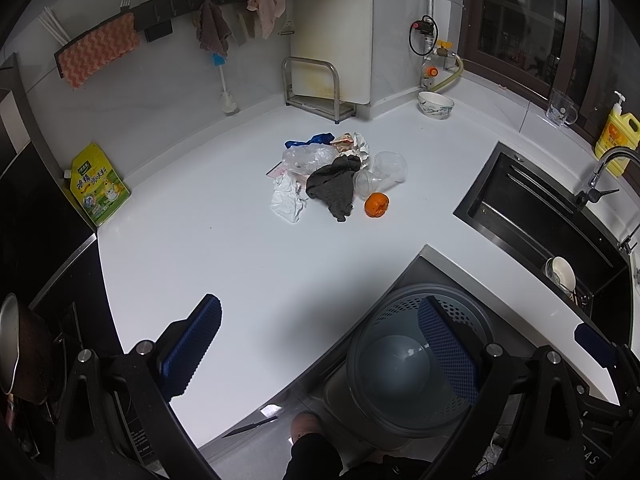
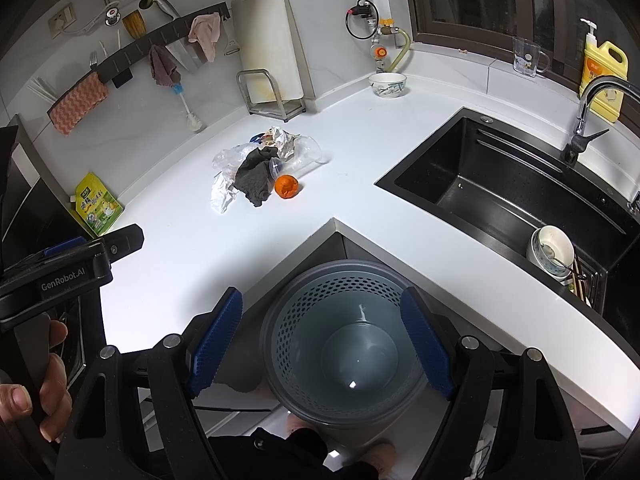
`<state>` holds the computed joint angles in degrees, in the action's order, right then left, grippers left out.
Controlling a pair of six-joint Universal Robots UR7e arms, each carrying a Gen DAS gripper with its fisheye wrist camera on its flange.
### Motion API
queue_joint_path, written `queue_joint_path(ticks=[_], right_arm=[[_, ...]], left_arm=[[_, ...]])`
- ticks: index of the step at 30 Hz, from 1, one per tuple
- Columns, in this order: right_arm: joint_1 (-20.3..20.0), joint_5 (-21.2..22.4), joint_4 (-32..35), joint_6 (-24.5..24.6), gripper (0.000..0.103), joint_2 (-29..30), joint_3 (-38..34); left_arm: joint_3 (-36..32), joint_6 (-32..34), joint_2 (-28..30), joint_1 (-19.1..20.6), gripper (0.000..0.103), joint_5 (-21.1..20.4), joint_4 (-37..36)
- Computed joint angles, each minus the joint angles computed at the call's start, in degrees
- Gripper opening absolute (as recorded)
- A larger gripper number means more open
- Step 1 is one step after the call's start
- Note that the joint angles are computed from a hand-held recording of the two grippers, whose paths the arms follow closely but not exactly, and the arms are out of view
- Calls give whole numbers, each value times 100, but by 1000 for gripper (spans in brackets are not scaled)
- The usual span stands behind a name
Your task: Collect trash
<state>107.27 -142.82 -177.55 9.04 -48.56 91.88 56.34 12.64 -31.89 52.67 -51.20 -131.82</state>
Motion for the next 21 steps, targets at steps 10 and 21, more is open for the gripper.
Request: queue_joint_path(ticks=[10,21], right_arm=[[-17,27,15,13,78,0,-1],[-24,41,-27,-19,78,-7,27]], left_arm=[[-7,-6,3,-1,97,4,36],[38,-1,-21,4,97,4,-5]])
